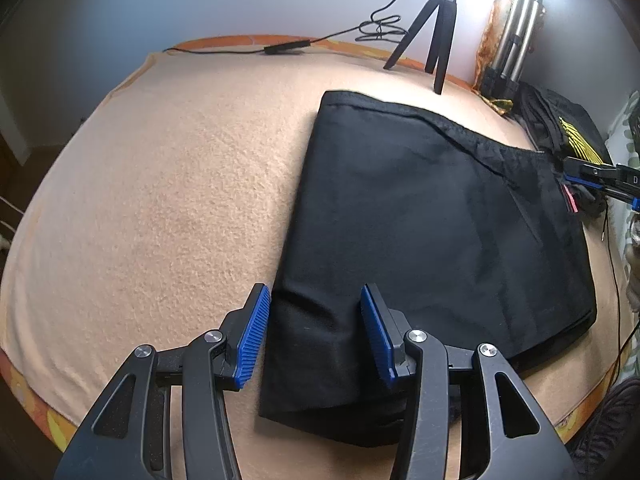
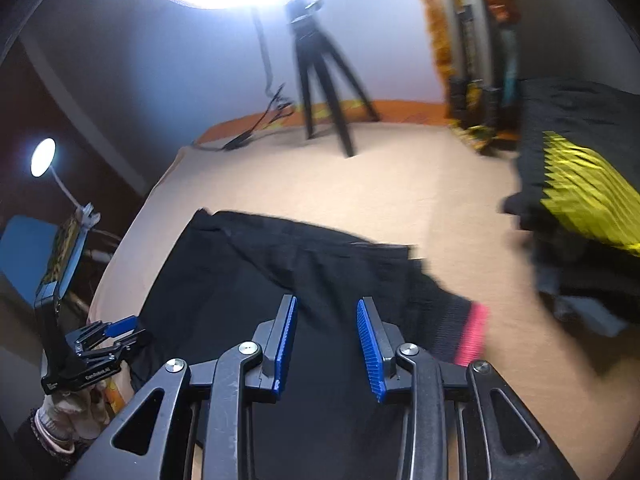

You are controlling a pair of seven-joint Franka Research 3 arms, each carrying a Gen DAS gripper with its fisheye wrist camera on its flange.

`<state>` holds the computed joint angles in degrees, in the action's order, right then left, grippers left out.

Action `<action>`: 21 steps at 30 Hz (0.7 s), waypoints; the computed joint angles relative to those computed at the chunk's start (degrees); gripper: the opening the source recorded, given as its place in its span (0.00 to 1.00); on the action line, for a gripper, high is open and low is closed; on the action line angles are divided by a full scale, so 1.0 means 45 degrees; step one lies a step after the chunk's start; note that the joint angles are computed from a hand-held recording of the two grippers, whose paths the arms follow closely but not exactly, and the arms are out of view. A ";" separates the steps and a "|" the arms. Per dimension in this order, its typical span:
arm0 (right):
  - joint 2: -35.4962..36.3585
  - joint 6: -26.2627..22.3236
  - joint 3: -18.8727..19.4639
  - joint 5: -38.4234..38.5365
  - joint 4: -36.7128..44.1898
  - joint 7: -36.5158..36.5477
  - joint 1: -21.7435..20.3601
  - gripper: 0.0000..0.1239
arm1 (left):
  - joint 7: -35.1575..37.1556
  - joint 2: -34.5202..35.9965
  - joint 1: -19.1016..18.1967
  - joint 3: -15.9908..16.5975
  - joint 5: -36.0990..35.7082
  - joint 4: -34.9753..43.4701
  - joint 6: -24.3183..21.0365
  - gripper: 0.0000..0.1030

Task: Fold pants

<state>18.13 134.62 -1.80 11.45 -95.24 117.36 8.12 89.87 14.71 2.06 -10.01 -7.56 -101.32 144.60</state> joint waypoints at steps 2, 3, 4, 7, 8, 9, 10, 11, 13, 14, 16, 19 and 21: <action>0.0485 -0.0141 0.0236 0.0342 0.0608 -0.0347 -0.0004 0.27 | -0.0092 0.0062 0.0047 0.0024 -0.0067 0.0025 -0.0031 0.48; 0.0884 -0.0274 0.0382 0.0534 0.1130 -0.0609 0.0012 0.27 | -0.0096 0.0079 0.0062 0.0021 -0.0089 0.0035 0.0011 0.48; 0.1251 -0.0427 0.0479 0.0635 0.1640 -0.0831 0.0057 0.27 | -0.0127 0.0094 0.0036 0.0048 0.0035 0.0059 0.0015 0.48; 0.2472 -0.1257 0.0713 0.0620 0.3484 -0.1485 0.0351 0.27 | -0.0004 0.0074 0.0053 0.0024 0.0136 -0.0055 0.0202 0.48; 0.2710 -0.1435 0.0738 0.0634 0.3817 -0.1633 0.0426 0.27 | 0.0068 0.0058 0.0086 -0.0004 0.0063 -0.0100 0.0253 0.48; 0.3218 -0.1863 0.0783 0.0565 0.4595 -0.1777 0.0546 0.27 | 0.0193 0.0073 0.0134 -0.0039 -0.0040 -0.0080 0.0231 0.48; 0.3485 -0.2066 0.0766 0.0540 0.4993 -0.1825 0.0627 0.27 | 0.0278 0.0062 0.0198 -0.0055 -0.0174 -0.0074 0.0175 0.48; 0.3933 -0.2399 0.0783 0.0532 0.5680 -0.1850 0.0705 0.27 | 0.0251 0.0053 0.0253 -0.0054 -0.0340 -0.0060 0.0123 0.48; 0.4559 -0.2793 0.0808 0.0655 0.6596 -0.1881 0.0718 0.27 | 0.0271 0.0041 0.0545 -0.0101 -0.1153 0.0077 -0.0156 0.47; 0.5040 -0.3100 0.0830 0.0725 0.7353 -0.1817 0.0716 0.27 | 0.0212 -0.0002 0.0647 -0.0071 -0.1435 0.0086 -0.0134 0.47; 0.5703 -0.3551 0.0986 0.0903 0.8507 -0.1929 0.0726 0.27 | 0.0001 -0.0206 0.0730 0.0069 -0.1592 -0.0067 0.0188 0.47; 0.6461 -0.4190 0.1018 0.0785 0.9894 -0.2110 0.0922 0.29 | -0.0013 -0.0379 0.0899 0.0130 -0.1982 -0.0206 0.0436 0.47; 0.7193 -0.4793 0.1007 0.0713 1.1127 -0.1977 0.1010 0.30 | 0.0085 -0.0384 0.0990 0.0095 -0.2314 -0.0218 0.0363 0.47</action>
<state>50.50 113.05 2.73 14.66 -45.17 108.46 12.67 90.25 12.99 6.52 -9.58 -17.97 -102.30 146.24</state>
